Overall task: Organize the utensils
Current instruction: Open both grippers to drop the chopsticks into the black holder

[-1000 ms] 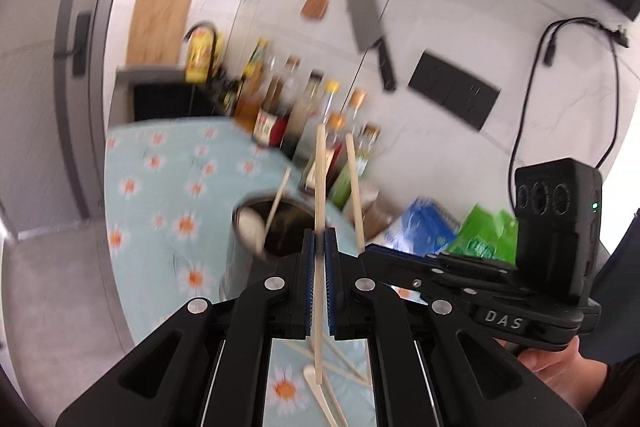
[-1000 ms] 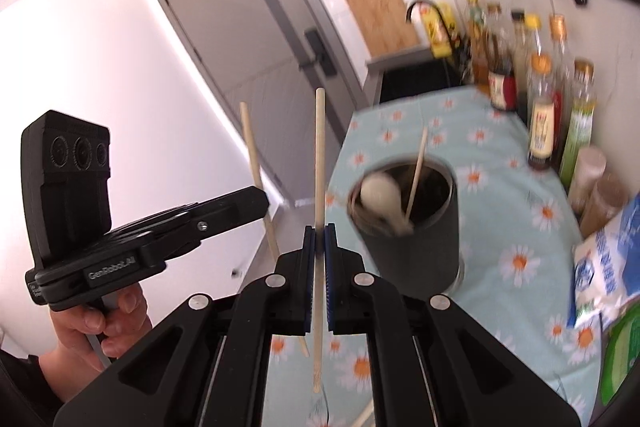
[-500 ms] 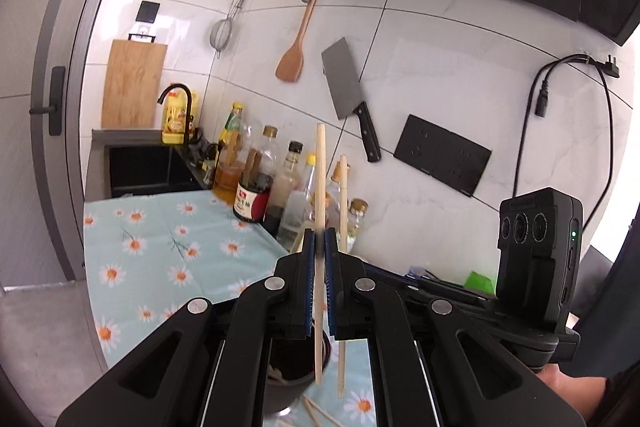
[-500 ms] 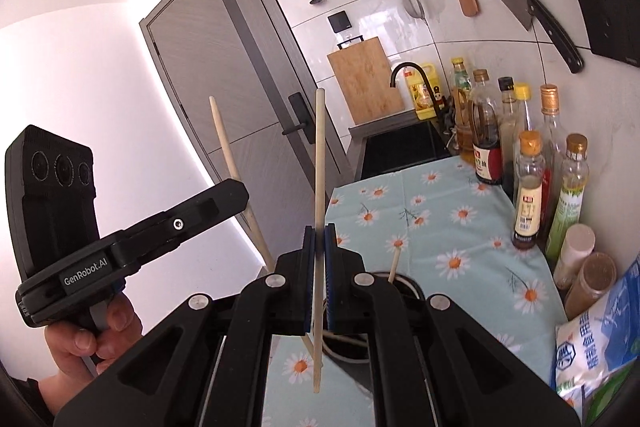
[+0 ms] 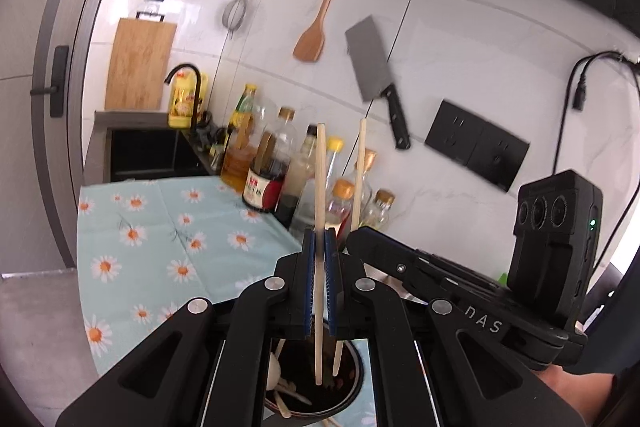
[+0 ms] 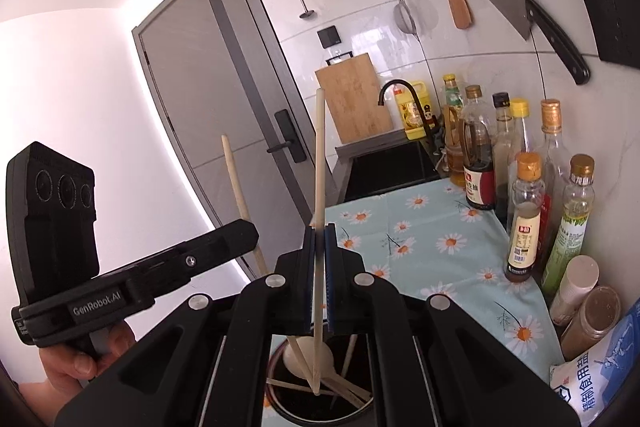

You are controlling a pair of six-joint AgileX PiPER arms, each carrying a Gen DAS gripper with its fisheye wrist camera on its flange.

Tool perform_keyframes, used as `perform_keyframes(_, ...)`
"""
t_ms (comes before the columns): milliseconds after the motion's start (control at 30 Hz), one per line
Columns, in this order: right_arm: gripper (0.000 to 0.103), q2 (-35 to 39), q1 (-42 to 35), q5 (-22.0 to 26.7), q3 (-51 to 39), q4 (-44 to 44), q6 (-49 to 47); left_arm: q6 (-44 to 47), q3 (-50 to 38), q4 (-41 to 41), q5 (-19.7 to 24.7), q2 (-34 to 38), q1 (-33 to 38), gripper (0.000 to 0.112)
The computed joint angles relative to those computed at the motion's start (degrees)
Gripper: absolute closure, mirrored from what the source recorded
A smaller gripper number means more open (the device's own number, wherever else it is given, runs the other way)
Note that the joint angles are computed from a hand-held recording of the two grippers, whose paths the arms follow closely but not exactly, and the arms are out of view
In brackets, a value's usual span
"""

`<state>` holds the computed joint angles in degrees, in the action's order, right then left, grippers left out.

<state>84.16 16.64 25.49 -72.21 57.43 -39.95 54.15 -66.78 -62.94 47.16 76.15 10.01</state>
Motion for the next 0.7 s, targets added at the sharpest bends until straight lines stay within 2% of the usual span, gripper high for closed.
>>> perform_keyframes(167, 0.097, 1.53, 0.85, -0.99, 1.87, 1.09, -2.29, -0.70, 1.82, 1.02, -1.48, 1.89, -0.90, 0.108)
perform_keyframes(267, 0.097, 1.68, 0.39, -0.04, 2.82, 2.64, -3.08, -2.42, 1.17, 2.63, 0.95, 3.07, -0.62, 0.107)
perform_keyframes(333, 0.096, 1.11, 0.26, -0.03, 3.43, 2.69, -2.67, -2.91, 2.31, 3.88, -0.72, 1.61, -1.04, 0.107)
perform_keyframes(400, 0.096, 0.12, -0.01, -0.02, 4.25, 3.48, -3.15, -2.67, 2.54, 3.28, 0.78, 1.03, -0.19, 0.107)
perform_keyframes(500, 0.091, -2.03, -0.64, 0.32, 5.54, 3.93, -3.07, -3.37, 3.26, 4.01, 0.33, -0.75, 0.00, 0.106)
perform_keyframes(567, 0.090, -3.75, -0.89, 0.52, 6.28, 3.21, -2.12, -3.69, 3.98, 3.78, 0.97, -2.24, 0.68, 0.098)
perform_keyframes(600, 0.090, -4.33, -0.96, 0.63, 6.47, 2.73, -1.67, -3.81, 4.55, 3.87, 0.97, -3.28, 0.90, 0.090)
perform_keyframes(700, 0.085, -7.13, -1.32, 1.16, 7.71, 1.67, -0.67, -4.25, 5.69, 4.09, 1.32, -5.95, 1.23, 0.089)
